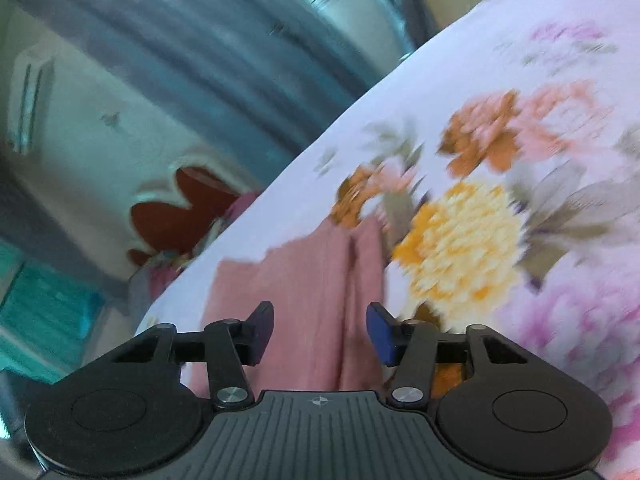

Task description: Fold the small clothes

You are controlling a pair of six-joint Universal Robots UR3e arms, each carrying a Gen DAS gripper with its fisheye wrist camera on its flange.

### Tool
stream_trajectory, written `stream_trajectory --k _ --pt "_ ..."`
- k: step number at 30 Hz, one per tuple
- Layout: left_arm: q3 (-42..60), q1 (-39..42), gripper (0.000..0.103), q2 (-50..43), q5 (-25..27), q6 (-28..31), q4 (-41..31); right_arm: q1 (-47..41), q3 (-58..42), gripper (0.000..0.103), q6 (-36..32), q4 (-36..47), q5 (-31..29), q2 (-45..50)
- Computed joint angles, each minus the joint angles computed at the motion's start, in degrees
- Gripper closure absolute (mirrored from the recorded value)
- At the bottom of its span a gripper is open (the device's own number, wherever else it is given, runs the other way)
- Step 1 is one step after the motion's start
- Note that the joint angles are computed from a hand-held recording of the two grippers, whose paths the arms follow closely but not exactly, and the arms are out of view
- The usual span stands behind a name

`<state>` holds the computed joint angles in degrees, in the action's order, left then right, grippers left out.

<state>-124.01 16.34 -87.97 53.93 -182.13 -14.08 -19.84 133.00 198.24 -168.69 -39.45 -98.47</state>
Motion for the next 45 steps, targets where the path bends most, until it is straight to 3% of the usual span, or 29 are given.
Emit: stream_trajectory --k 5,11,14,16,20,21,28,32,34,37,38,39,41,45 --pt "3.3 3.8 0.079 -4.9 0.7 6.0 -5.9 9.3 -7.2 0.051 -0.9 3.6 -6.3 6.7" --pt "-1.9 7.0 0.082 -6.4 -1.8 8.2 -2.5 14.1 -11.6 0.051 -3.9 11.5 -10.3 8.0" --pt "-1.5 8.5 0.082 -5.7 -3.8 10.3 -5.8 17.4 -15.0 0.051 -3.3 11.1 -13.5 11.7" --pt "0.0 8.5 0.083 -6.5 -4.5 11.2 -7.4 19.7 -17.0 0.063 -2.2 9.3 -15.9 13.8" --pt "0.5 10.8 0.083 -5.5 -7.8 15.9 -10.5 23.2 -22.8 0.069 -2.3 9.3 -20.0 18.9" --pt "1.1 10.9 0.083 -5.8 -8.1 17.0 -11.4 23.7 -23.9 0.086 -2.7 9.5 -20.6 19.9" --pt "4.6 10.2 0.083 -5.7 -12.5 23.4 -18.7 27.3 -29.0 0.092 -8.3 14.0 -28.2 16.7" --pt "7.7 3.8 0.083 -9.9 -7.0 22.4 -18.4 24.7 -25.2 0.094 -11.1 16.8 -28.8 12.5" --pt "7.1 3.9 0.083 -10.5 -7.5 22.6 -16.9 25.2 -24.4 0.094 -11.4 16.4 -31.3 15.5" --pt "7.9 7.7 0.082 -8.5 -12.4 27.2 -23.3 22.4 -19.6 0.09 -6.9 10.7 -26.8 14.0" --pt "7.7 9.1 0.082 -8.4 -14.3 27.9 -23.0 21.2 -17.5 0.068 -5.2 7.4 -25.6 12.9" --pt "8.4 10.0 0.078 -9.1 -15.4 28.0 -22.6 20.9 -16.6 0.054 -3.7 4.7 -26.9 12.5" --pt "11.6 9.4 0.078 -12.5 -14.0 25.7 -19.4 19.4 -17.3 0.055 -2.5 1.1 -26.3 14.6" --pt "19.4 6.9 0.078 -20.1 -12.4 23.6 -17.1 19.6 -27.9 0.055 -0.5 2.4 -28.1 24.6"
